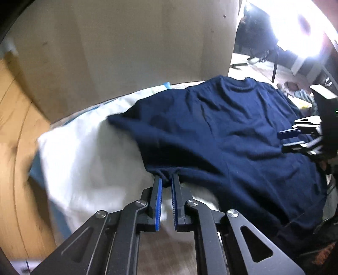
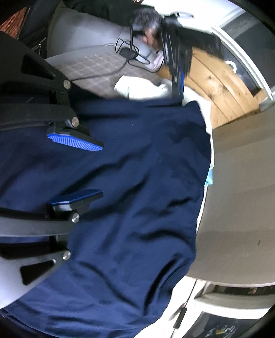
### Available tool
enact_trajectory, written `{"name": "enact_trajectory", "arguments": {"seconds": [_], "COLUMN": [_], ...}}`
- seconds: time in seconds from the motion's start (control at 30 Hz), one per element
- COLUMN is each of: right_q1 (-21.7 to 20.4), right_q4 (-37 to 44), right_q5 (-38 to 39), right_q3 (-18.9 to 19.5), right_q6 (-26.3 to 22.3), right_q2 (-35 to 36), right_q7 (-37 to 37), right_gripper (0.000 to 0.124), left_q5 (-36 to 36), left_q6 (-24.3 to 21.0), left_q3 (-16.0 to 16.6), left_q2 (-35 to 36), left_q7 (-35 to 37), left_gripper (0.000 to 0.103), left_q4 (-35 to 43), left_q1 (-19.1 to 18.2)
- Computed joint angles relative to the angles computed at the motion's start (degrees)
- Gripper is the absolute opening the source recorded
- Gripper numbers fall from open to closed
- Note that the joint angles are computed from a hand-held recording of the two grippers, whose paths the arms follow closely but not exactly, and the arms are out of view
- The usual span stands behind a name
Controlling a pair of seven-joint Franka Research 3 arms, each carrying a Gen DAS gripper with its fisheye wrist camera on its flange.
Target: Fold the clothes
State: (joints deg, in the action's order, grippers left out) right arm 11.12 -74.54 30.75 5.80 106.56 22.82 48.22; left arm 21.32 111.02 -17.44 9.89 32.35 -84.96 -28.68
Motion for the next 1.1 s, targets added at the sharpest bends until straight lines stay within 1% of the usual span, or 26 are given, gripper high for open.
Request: {"name": "enact_trajectory", "arguments": {"seconds": [0.1, 0.2, 0.23, 0.27, 0.3, 0.4, 0.43, 0.5, 0.53, 0.57, 0.6, 0.8, 0.9, 0.97, 1.0, 1.07, 1.1], "right_q1": [0.01, -0.02, -0.04, -0.10, -0.40, -2.71, -3.46, -5.20, -5.96, -6.69, -7.24, -9.36, -10.50, -11.55, -12.00, -12.92, -13.31], "right_q4": [-1.02, -2.02, -2.56, -3.39, -4.05, -7.37, -8.75, -12.00, -13.48, -15.31, -17.56, -29.28, -32.03, -32.97, -33.41, -35.03, -36.11], "right_q5": [-0.67, -1.41, -1.72, -2.05, -1.99, 0.40, 1.15, 2.34, 2.48, 2.24, 1.46, -3.21, -2.24, -0.43, 0.34, -0.37, -1.50], "right_q3": [-0.35, -0.63, -0.78, -0.99, -1.17, -2.19, -2.69, -4.06, -4.73, -5.46, -6.14, -8.77, -10.14, -11.53, -12.14, -13.06, -13.23], "right_q6": [0.68, 1.41, 1.87, 2.53, 2.93, 4.17, 4.79, 5.65, 5.76, 5.98, 6.39, 7.05, 6.01, 4.77, 4.03, 1.79, 1.28], "right_q2": [-0.16, -0.35, -0.75, -1.43, -2.05, -5.20, -6.42, -9.16, -10.36, -11.84, -13.62, -23.23, -26.91, -29.18, -29.98, -31.82, -32.75], "right_q7": [-0.02, -0.05, -0.06, 0.01, -0.04, 0.32, 0.85, 2.77, 3.72, 4.62, 5.33, 7.27, 5.86, 3.65, 2.30, -0.48, -1.53], "right_gripper": [0.038, 0.038, 0.038, 0.038, 0.038, 0.038, 0.038, 0.038, 0.038, 0.038, 0.038, 0.038, 0.038, 0.038, 0.039, 0.052, 0.052], "left_q5": [-0.58, -3.81, -4.60, -4.08, -3.54, -2.56, -3.30, -4.79, -5.66, -6.70, -8.34, -17.33, -15.34, -12.33, -11.33, -9.34, -8.21], "left_q6": [1.22, 2.47, 3.06, 3.51, 3.92, 3.98, 4.79, 6.41, 7.21, 8.20, 9.82, 19.75, 18.85, 18.29, 19.32, 18.57, 17.95], "left_q3": [-0.33, -0.13, -0.13, -0.39, -0.65, -1.62, -1.99, -2.76, -3.33, -3.87, -4.38, -7.37, -8.86, -9.83, -10.11, -10.59, -10.54], "left_q2": [-3.10, -4.00, -4.32, -5.05, -5.77, -7.61, -8.61, -10.41, -10.80, -11.15, -11.45, -11.08, -10.75, -10.68, -10.14, -6.77, -4.84], "left_q7": [-1.74, -4.70, -5.81, -6.89, -7.97, -10.72, -11.14, -12.08, -12.99, -13.87, -14.61, -19.66, -26.32, -34.23, -36.80, -39.77, -40.31], "left_gripper": [0.008, 0.009, 0.011, 0.015, 0.015, 0.016, 0.016, 0.022, 0.024, 0.028, 0.030, 0.030, 0.030, 0.030, 0.030, 0.030, 0.030], "left_q4": [-3.88, -7.12, -8.07, -8.68, -9.24, -10.25, -11.14, -12.83, -13.58, -14.43, -15.66, -21.25, -21.26, -21.51, -21.74, -19.64, -17.92], "left_q1": [0.06, 1.32, 1.63, 1.49, 1.35, 0.75, 0.56, 0.07, -0.39, -0.90, -1.49, -5.93, -8.45, -10.10, -10.80, -12.45, -13.28]}}
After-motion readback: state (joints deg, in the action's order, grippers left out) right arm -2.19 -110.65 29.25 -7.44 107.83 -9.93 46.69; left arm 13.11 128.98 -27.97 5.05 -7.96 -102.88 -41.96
